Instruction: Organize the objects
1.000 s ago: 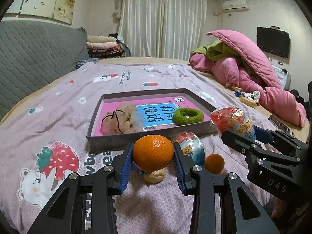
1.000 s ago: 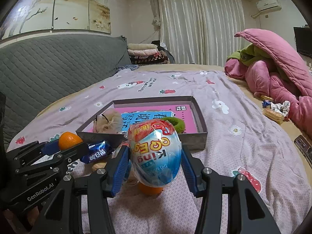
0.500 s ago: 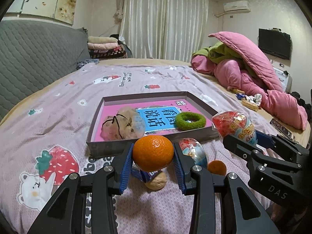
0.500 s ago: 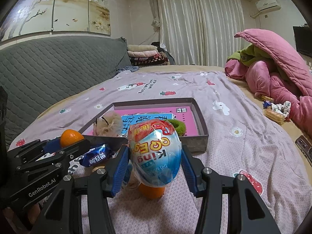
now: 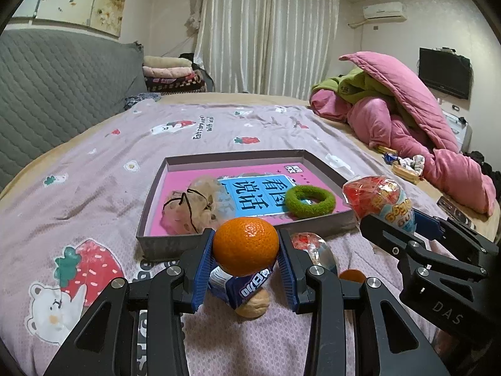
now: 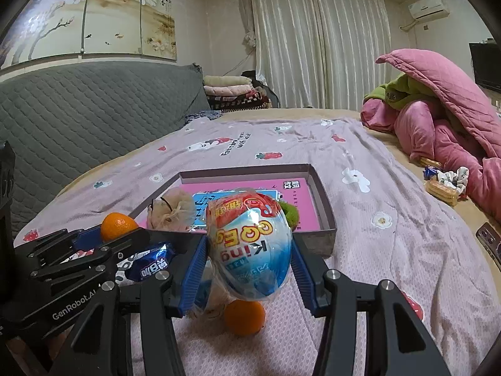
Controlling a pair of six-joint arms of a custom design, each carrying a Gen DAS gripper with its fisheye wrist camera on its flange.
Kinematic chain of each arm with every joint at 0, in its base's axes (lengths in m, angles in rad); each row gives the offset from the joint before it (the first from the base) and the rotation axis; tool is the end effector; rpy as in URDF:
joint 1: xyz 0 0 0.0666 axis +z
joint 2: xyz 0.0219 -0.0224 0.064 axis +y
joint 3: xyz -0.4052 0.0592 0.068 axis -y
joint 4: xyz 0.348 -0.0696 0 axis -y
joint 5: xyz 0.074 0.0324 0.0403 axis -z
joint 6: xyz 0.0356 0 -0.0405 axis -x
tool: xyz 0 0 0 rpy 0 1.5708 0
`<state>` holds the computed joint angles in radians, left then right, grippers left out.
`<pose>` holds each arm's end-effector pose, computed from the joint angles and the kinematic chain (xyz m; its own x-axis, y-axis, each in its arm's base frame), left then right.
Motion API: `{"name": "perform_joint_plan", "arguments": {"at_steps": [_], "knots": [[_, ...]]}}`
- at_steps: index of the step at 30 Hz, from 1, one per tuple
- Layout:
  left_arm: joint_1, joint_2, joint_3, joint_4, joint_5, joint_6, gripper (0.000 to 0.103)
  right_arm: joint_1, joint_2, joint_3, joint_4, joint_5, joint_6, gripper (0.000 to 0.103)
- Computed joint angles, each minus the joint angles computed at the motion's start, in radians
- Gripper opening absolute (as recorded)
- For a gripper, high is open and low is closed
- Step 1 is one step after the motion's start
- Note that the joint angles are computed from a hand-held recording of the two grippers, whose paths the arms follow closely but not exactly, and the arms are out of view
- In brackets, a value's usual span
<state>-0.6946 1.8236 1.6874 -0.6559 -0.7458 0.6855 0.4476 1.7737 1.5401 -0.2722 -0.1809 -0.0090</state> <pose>0.4793 -0.3684 0.3872 -0.4892 -0.1977 -0.8495 -0.2657 0.9615 -0.0707 0.5419 0.2668 0.3802 -0.4419 -0.2023 -0.8740 -0.5637 0.8205 0.0950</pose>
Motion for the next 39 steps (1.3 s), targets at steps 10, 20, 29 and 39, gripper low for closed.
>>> {"name": "perform_joint_plan", "arguments": {"at_steps": [10, 20, 29, 39], "knots": [[0.018, 0.016, 0.030, 0.007, 0.014, -0.019, 0.040, -0.006, 0.019, 0.035, 0.012, 0.022, 0.000, 0.053], [0.042, 0.038, 0.074, 0.004, 0.054, -0.023, 0.040, -0.015, 0.048, 0.084, -0.009, 0.032, 0.002, 0.053], [0.065, 0.070, 0.134, -0.004, 0.062, -0.038, 0.040, -0.015, 0.069, 0.121, -0.017, 0.029, 0.002, 0.053], [0.095, 0.107, 0.202, -0.020, 0.080, -0.056, 0.040, -0.012, 0.091, 0.164, -0.026, 0.035, 0.005, 0.053]]}}
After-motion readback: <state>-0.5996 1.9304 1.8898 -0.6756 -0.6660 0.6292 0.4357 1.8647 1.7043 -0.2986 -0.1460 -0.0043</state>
